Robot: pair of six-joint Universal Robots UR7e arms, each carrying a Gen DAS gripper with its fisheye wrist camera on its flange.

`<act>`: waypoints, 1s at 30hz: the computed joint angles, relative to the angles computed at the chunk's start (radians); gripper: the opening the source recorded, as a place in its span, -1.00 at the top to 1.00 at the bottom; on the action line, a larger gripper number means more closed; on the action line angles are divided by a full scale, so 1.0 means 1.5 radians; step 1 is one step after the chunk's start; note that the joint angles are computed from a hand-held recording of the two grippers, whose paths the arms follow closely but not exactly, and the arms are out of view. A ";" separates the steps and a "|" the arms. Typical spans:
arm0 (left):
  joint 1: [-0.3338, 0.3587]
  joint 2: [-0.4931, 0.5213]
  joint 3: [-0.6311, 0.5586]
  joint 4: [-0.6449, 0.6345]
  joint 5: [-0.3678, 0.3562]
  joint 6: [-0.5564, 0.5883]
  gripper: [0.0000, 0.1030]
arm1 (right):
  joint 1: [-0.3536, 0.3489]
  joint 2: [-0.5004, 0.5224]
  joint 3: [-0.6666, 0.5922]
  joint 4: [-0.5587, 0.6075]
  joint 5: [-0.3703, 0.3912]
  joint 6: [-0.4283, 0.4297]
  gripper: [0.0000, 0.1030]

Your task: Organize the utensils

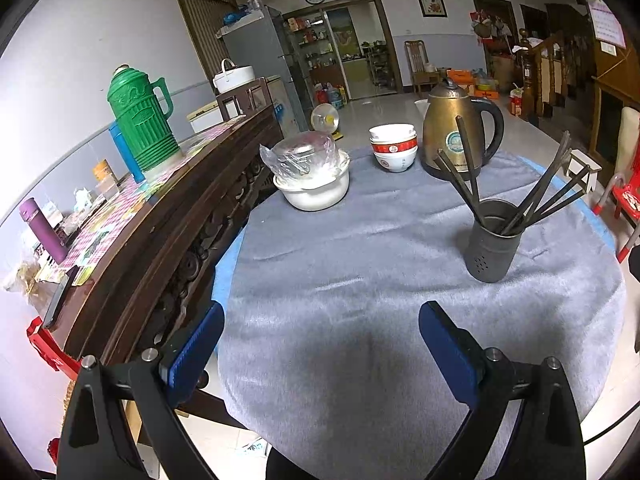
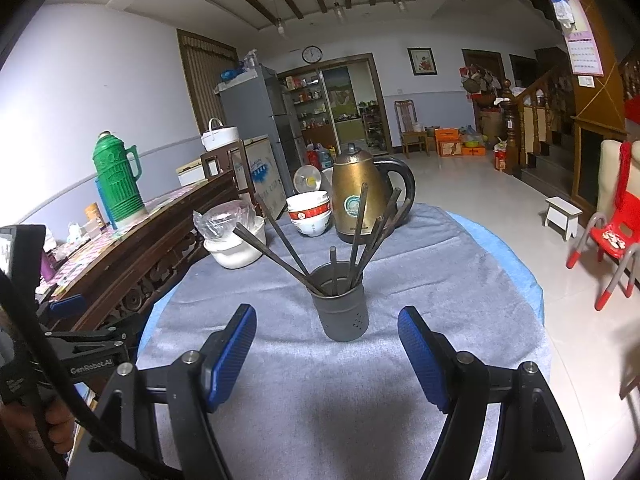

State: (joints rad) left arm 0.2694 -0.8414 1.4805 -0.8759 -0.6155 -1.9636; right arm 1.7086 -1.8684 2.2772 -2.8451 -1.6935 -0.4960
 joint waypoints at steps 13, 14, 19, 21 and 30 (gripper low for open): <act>0.002 -0.003 0.001 -0.002 0.001 0.002 -0.90 | 0.003 0.009 0.003 -0.014 -0.006 -0.006 -0.49; 0.002 -0.003 0.001 -0.001 0.001 0.001 -0.90 | 0.003 0.008 0.003 -0.014 -0.006 -0.006 -0.49; 0.004 -0.006 0.005 0.001 0.002 -0.004 -0.90 | 0.003 0.009 0.003 -0.015 -0.006 -0.007 -0.49; 0.003 -0.007 0.007 -0.001 0.001 -0.005 -0.90 | 0.003 0.008 0.003 -0.011 -0.005 -0.006 -0.49; -0.001 -0.010 0.011 0.005 -0.002 -0.017 -0.90 | 0.003 0.007 0.007 -0.016 -0.006 -0.010 -0.49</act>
